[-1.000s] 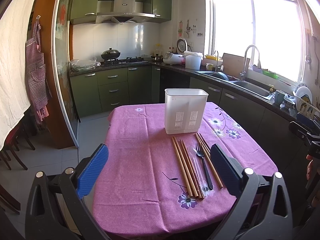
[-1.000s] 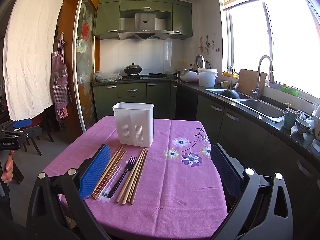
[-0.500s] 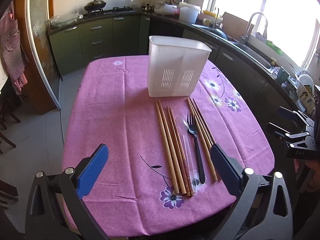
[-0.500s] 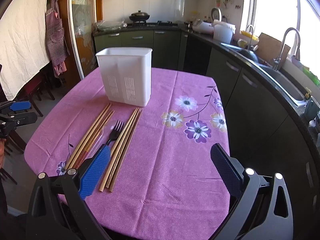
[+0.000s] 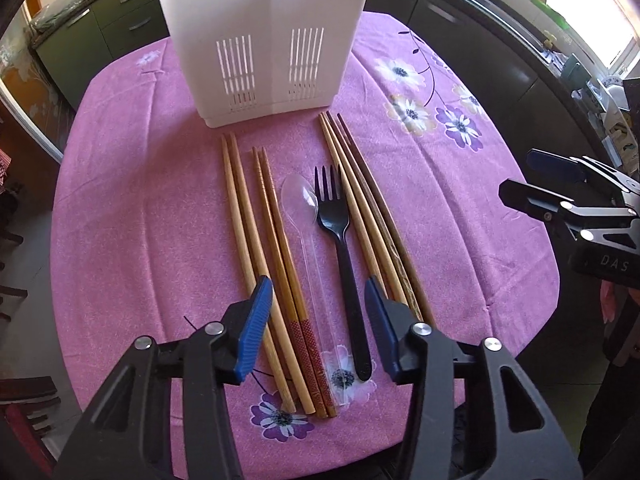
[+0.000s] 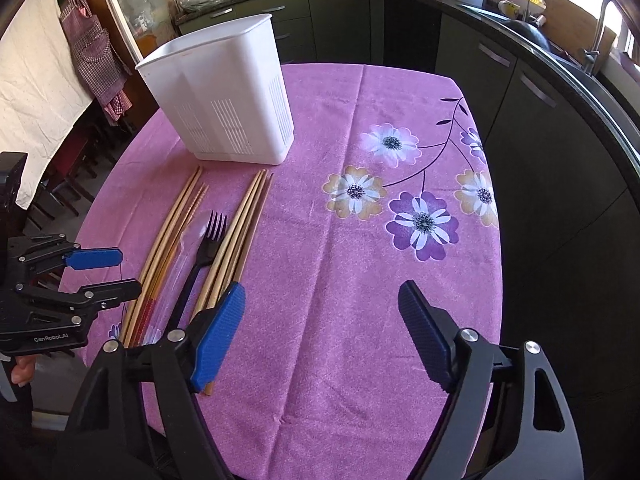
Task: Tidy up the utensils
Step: 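Move the left gripper to the clear plastic spoon and close on it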
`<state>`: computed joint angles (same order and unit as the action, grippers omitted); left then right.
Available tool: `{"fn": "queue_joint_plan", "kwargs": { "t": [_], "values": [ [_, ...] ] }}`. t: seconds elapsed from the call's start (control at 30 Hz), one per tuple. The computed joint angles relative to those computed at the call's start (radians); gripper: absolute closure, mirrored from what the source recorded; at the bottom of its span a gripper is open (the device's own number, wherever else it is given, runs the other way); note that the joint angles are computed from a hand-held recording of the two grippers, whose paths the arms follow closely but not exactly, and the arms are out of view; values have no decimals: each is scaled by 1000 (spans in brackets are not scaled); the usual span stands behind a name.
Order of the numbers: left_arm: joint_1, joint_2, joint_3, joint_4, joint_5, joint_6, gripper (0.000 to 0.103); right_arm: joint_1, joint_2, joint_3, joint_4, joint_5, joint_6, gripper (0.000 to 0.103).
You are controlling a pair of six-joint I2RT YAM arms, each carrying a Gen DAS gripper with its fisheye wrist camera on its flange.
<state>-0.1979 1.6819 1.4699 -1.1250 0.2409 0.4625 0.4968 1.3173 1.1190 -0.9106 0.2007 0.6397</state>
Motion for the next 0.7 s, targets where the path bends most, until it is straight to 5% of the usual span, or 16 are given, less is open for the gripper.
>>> {"fn": "queue_joint_plan", "kwargs": {
  "t": [0.3, 0.7],
  "values": [
    [-89, 106, 50, -2, -86, -81, 89, -2, 29, 14, -5, -2, -29, 52],
    [-108, 200, 105, 16, -149, -123, 90, -27, 7, -24, 12, -20, -42, 53]
  ]
}}
